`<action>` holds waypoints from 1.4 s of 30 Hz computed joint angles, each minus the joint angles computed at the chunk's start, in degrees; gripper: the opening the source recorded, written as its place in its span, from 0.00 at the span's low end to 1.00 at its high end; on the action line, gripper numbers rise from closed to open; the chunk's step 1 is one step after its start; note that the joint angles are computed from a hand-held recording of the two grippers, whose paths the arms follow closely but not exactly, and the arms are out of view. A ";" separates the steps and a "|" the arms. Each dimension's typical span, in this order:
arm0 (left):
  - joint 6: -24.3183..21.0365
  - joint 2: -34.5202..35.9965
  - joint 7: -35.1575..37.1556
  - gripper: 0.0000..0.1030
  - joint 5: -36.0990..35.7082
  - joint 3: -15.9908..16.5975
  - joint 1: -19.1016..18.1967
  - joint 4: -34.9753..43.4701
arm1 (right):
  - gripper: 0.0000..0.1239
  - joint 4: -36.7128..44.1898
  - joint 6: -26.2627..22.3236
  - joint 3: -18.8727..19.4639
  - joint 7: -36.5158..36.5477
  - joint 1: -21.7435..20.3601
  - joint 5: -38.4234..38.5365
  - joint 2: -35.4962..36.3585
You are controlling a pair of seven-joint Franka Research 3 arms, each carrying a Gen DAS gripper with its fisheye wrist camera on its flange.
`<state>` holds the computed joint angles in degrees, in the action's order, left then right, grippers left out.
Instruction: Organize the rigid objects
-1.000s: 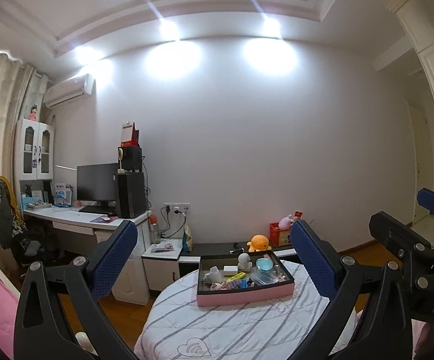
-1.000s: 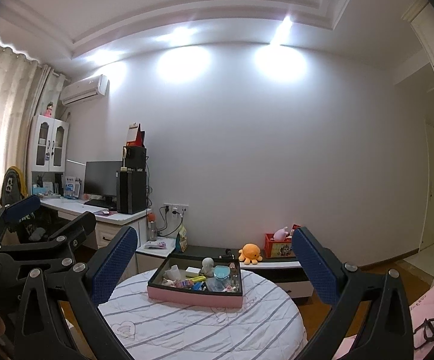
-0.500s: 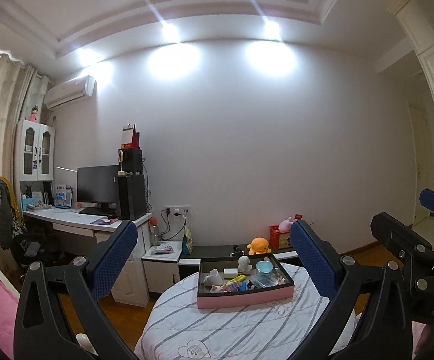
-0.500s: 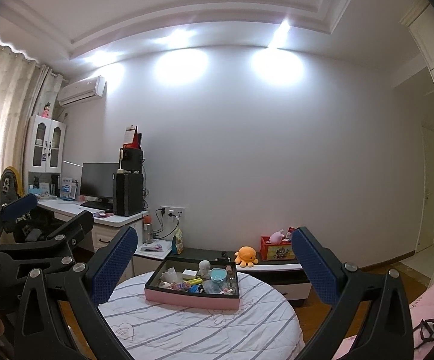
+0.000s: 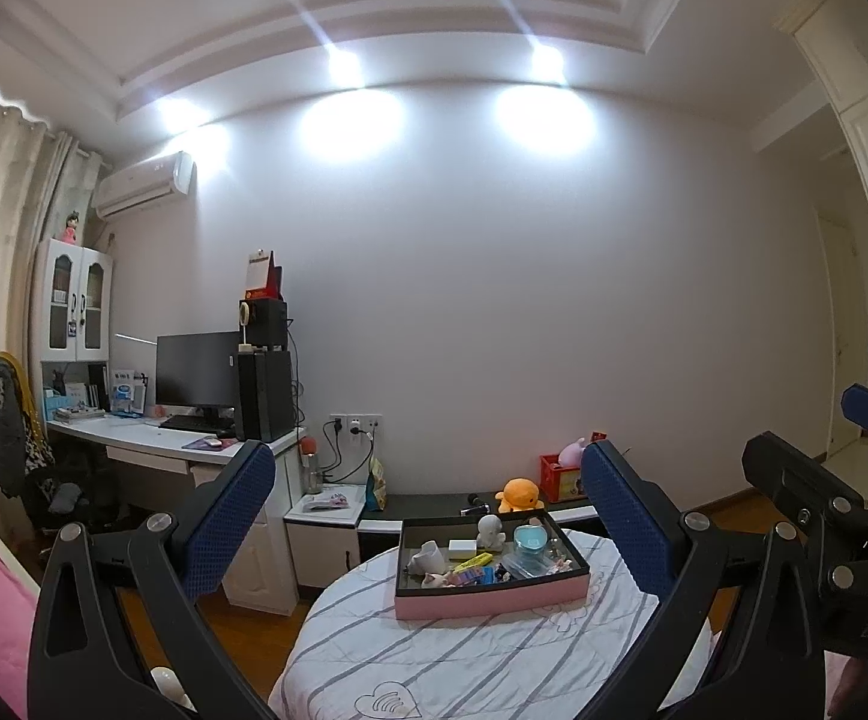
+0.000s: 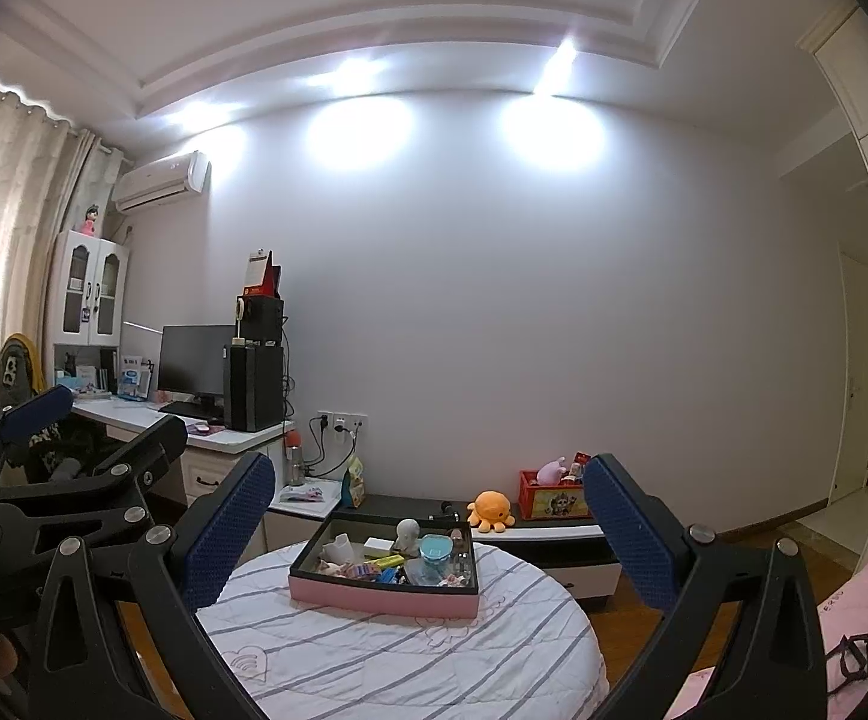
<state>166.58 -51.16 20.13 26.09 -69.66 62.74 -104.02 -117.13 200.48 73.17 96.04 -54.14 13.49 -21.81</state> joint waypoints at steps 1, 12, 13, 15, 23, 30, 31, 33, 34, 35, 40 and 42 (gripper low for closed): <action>-0.04 -0.05 0.00 1.00 -0.01 0.00 0.02 0.01 | 0.83 0.17 -0.12 0.19 0.01 -0.29 -0.01 -0.02; -0.20 0.00 0.23 1.00 -0.09 0.02 -0.14 -0.20 | 0.83 -0.07 -0.60 -0.31 0.81 -0.13 -0.30 -0.79; -0.11 -0.04 0.21 1.00 -0.06 0.06 -0.15 -0.25 | 0.83 -0.09 -0.59 -0.31 0.90 -0.20 -0.33 -0.92; -0.08 0.06 0.26 1.00 0.01 0.09 -0.25 -0.34 | 0.83 -0.20 -0.53 -0.23 1.16 -0.39 -0.30 -1.30; -0.34 0.09 0.38 1.00 0.21 0.15 -0.27 -0.32 | 0.83 -0.51 -0.95 -0.62 2.22 -0.23 -0.93 -1.90; -0.39 0.23 0.43 1.00 0.23 0.06 -0.22 -0.14 | 0.83 -0.57 -1.18 -0.83 2.71 -0.19 -1.25 -2.16; -0.47 0.23 0.42 1.00 0.19 0.05 -0.23 -0.12 | 0.83 -0.56 -1.32 -0.88 2.75 -0.19 -1.29 -2.22; -0.32 0.20 0.37 1.00 0.18 0.12 -0.25 -0.19 | 0.83 -0.62 -1.40 -1.11 2.89 -0.03 -1.38 -2.31; -0.38 0.33 0.51 1.00 0.21 0.10 -0.32 -0.18 | 0.83 -0.62 -1.49 -1.16 2.92 0.04 -1.42 -2.30; -0.40 0.44 0.63 1.00 0.25 0.14 -0.46 -0.29 | 0.83 -0.65 -1.59 -1.25 2.95 0.12 -1.47 -2.32; -0.17 0.19 0.44 1.00 0.54 0.59 -1.02 -1.12 | 0.83 -0.80 -1.85 -1.39 3.43 0.22 -1.62 -2.75; -0.18 0.17 0.31 1.00 0.72 0.74 -1.25 -1.32 | 0.83 -0.80 -1.89 -1.47 3.54 0.28 -1.75 -2.71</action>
